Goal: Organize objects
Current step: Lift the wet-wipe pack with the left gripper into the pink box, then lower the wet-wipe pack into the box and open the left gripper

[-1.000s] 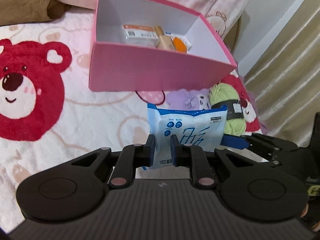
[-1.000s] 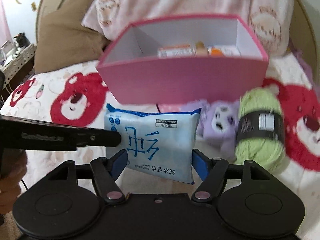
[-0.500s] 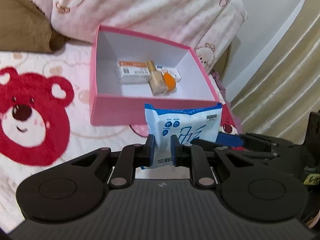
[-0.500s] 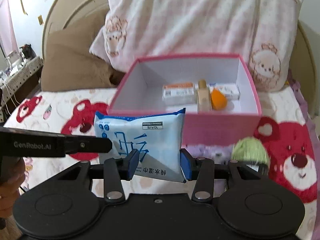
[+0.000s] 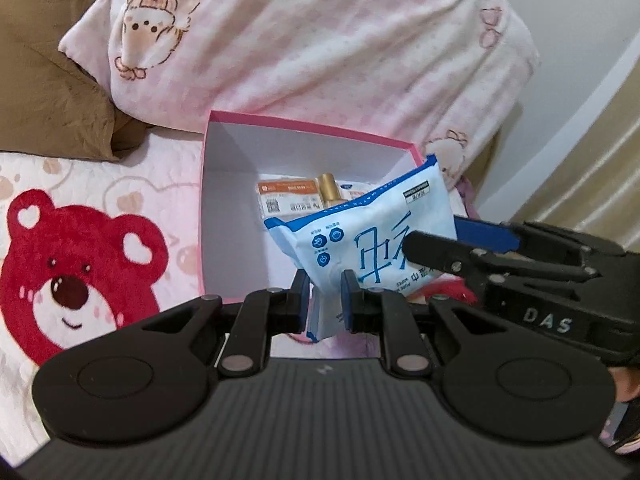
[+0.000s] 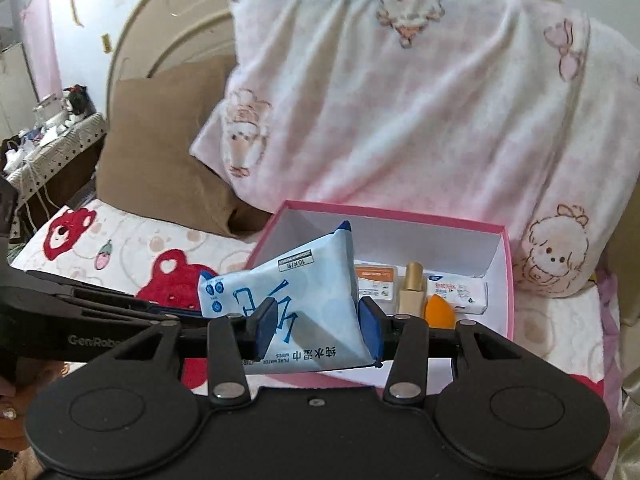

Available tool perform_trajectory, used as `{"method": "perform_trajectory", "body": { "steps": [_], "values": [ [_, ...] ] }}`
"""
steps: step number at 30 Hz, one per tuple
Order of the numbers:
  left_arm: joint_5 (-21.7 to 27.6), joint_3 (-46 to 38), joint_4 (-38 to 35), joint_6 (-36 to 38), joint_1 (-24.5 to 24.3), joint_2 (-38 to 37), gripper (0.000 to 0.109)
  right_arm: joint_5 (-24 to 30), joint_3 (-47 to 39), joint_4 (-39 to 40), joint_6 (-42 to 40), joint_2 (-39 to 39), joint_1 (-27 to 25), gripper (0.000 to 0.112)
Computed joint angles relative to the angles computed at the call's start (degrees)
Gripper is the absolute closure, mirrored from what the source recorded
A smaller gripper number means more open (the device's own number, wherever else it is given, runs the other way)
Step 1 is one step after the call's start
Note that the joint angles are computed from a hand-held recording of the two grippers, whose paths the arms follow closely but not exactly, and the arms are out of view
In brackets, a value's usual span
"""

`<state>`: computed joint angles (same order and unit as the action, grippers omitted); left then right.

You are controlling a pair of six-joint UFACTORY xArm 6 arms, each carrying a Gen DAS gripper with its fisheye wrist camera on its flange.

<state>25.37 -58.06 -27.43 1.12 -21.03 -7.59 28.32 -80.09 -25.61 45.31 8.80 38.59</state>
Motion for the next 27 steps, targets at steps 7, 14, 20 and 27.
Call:
{"method": "perform_trajectory", "body": {
  "steps": [7,14,20,27],
  "values": [
    [2.56,-7.53,1.80,-0.27,1.11,8.54,0.093,-0.18,-2.48,14.42,-9.78,5.75,-3.15,0.067],
    [2.30,-12.63,6.53,-2.10,1.08,15.91,0.093,-0.77,-4.66,27.38,-17.11,11.23,-5.66,0.067],
    [1.87,-13.87,12.31,-3.14,0.20,18.99,0.093,-0.66,-5.58,35.61,-23.23,14.34,-6.85,0.067],
    [4.11,-14.35,12.28,-2.33,0.21,20.60,0.093,0.06,-6.39,39.13,-28.62,16.08,-7.37,0.067]
  ]
}}
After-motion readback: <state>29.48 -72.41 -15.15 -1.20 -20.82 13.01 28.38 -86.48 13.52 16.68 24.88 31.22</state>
